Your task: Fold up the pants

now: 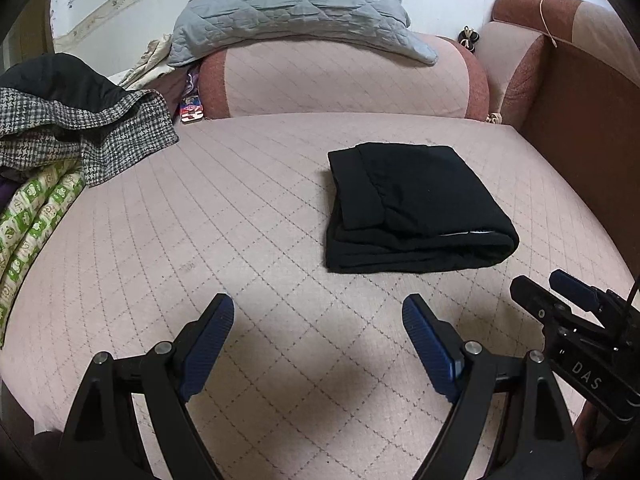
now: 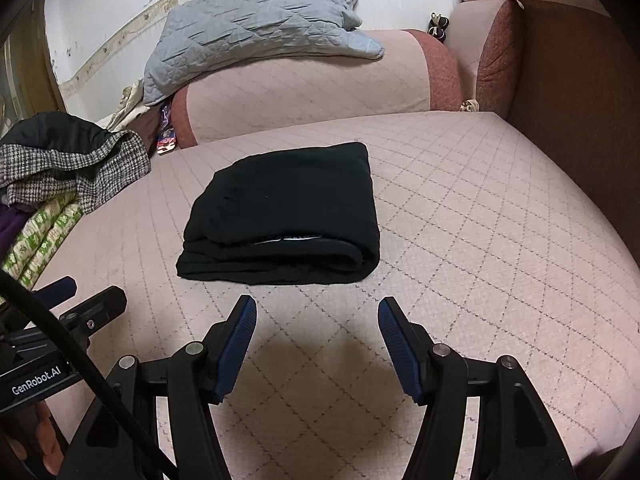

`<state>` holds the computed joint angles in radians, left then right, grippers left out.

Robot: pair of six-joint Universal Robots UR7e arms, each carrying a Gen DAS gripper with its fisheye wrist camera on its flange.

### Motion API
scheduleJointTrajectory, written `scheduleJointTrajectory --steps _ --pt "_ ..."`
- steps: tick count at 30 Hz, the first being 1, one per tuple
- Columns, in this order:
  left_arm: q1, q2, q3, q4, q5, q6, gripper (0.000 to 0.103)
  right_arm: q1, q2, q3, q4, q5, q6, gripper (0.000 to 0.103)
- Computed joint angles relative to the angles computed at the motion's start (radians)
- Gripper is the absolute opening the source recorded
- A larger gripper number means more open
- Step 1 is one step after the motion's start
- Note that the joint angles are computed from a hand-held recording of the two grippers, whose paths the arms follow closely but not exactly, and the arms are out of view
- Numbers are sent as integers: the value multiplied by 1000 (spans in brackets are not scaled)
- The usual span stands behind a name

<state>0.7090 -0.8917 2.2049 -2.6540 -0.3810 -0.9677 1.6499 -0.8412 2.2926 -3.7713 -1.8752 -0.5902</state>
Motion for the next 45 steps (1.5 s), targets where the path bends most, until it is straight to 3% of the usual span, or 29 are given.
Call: scheduleJointTrajectory --steps 21,33,45 --pt "25 -5 -4 -4 -46 3 86 -4 17 -12 6 -37 0 70" --pt "20 6 11 -56 -5 31 86 -7 38 -26 10 -61 0 72" --pt "18 -4 16 -53 -35 20 86 -1 59 -27 -10 -80 -23 75"
